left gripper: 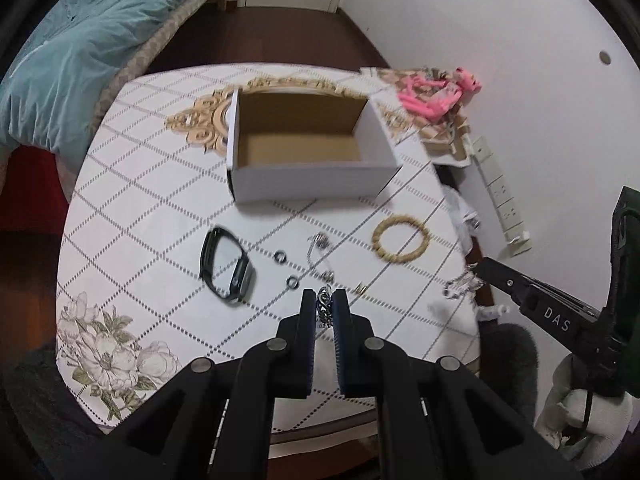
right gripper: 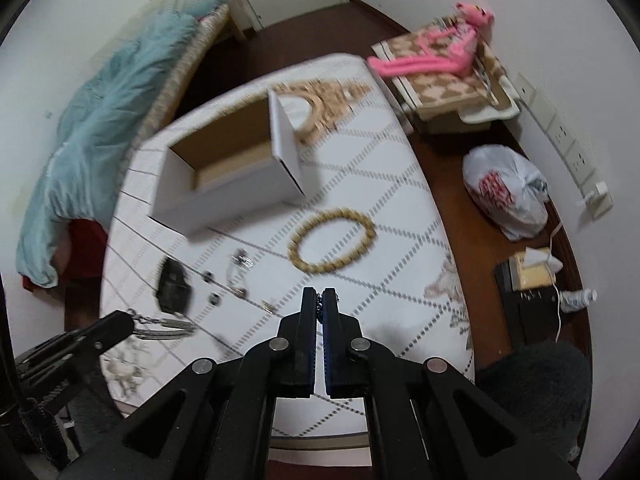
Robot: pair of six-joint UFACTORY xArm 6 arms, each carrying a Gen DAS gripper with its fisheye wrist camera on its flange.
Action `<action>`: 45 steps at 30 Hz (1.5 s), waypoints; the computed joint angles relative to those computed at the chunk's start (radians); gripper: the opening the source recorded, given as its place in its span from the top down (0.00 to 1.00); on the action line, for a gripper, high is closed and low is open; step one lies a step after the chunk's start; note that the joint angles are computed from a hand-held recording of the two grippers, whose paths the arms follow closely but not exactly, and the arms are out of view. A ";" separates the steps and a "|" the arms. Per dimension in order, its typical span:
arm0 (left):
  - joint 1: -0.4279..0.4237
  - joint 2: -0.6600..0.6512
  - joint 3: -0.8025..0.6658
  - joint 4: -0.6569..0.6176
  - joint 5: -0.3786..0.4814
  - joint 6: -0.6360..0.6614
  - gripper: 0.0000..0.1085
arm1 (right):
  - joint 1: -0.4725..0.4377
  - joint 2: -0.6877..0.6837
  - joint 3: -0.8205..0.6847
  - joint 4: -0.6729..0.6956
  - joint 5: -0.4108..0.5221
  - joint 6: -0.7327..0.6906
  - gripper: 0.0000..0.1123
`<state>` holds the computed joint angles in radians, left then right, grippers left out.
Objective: Organize jewelry
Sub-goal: 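Carry both chains into the cardboard box and open both grippers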
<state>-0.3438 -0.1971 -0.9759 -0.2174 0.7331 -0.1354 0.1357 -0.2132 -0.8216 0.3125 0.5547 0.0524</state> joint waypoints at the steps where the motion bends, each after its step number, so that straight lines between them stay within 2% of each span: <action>1: 0.002 0.004 -0.018 -0.008 0.005 0.009 0.95 | -0.001 0.001 -0.017 0.012 0.006 -0.015 0.98; 5: 0.020 0.051 -0.116 -0.047 0.024 0.053 0.95 | 0.003 0.038 -0.129 0.094 0.046 -0.098 0.98; 9: 0.043 0.131 -0.238 -0.063 0.039 0.086 0.95 | 0.012 0.138 -0.290 0.147 0.082 -0.158 0.98; 15: 0.084 0.313 -0.462 -0.058 0.066 0.125 0.95 | 0.034 0.349 -0.555 0.115 0.124 -0.161 0.98; 18: 0.109 0.428 -0.598 -0.063 0.116 0.139 0.95 | 0.037 0.474 -0.706 0.085 0.172 -0.141 0.98; 24: 0.137 0.595 -0.781 -0.062 0.181 0.133 0.95 | 0.033 0.718 -1.000 0.052 0.318 -0.119 0.98; 28: 0.151 0.702 -0.907 -0.083 0.248 0.122 0.95 | 0.033 0.825 -1.123 0.023 0.388 -0.115 0.98; 31: 0.155 0.781 -1.015 -0.035 0.320 0.044 0.93 | 0.030 0.924 -1.259 0.001 0.470 -0.098 0.98; 35: 0.159 0.863 -1.134 0.023 0.406 -0.026 0.91 | 0.021 1.076 -1.494 -0.030 0.646 -0.058 0.97; 36: 0.157 0.864 -1.135 0.055 0.402 -0.038 0.87 | 0.020 1.082 -1.503 -0.038 0.653 -0.055 0.95; 37: 0.155 0.858 -1.126 0.079 0.393 -0.046 0.84 | 0.020 1.079 -1.500 -0.039 0.651 -0.056 0.83; 38: 0.155 0.846 -1.106 0.098 0.380 -0.052 0.70 | 0.019 1.070 -1.487 -0.043 0.644 -0.056 0.59; 39: 0.156 0.843 -1.100 0.113 0.373 -0.058 0.45 | 0.019 1.056 -1.467 -0.049 0.632 -0.055 0.45; 40: 0.156 0.825 -1.070 0.138 0.353 -0.073 0.33 | 0.020 1.034 -1.432 -0.058 0.608 -0.059 0.25; 41: 0.157 0.796 -1.022 0.158 0.314 -0.083 0.25 | 0.024 1.017 -1.408 -0.081 0.594 -0.056 0.22; 43: 0.153 0.768 -0.972 0.209 0.279 -0.103 0.25 | 0.038 0.982 -1.355 -0.167 0.569 -0.034 0.22; 44: 0.149 0.749 -0.940 0.248 0.266 -0.120 0.19 | 0.043 0.970 -1.334 -0.201 0.565 -0.022 0.22; 45: 0.145 0.738 -0.918 0.277 0.253 -0.132 0.08 | 0.050 0.950 -1.298 -0.243 0.552 -0.005 0.21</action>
<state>-0.1992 0.5409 -1.8939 0.0596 0.9856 -0.2675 0.1853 0.7367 -2.1194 0.0693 1.1068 0.0474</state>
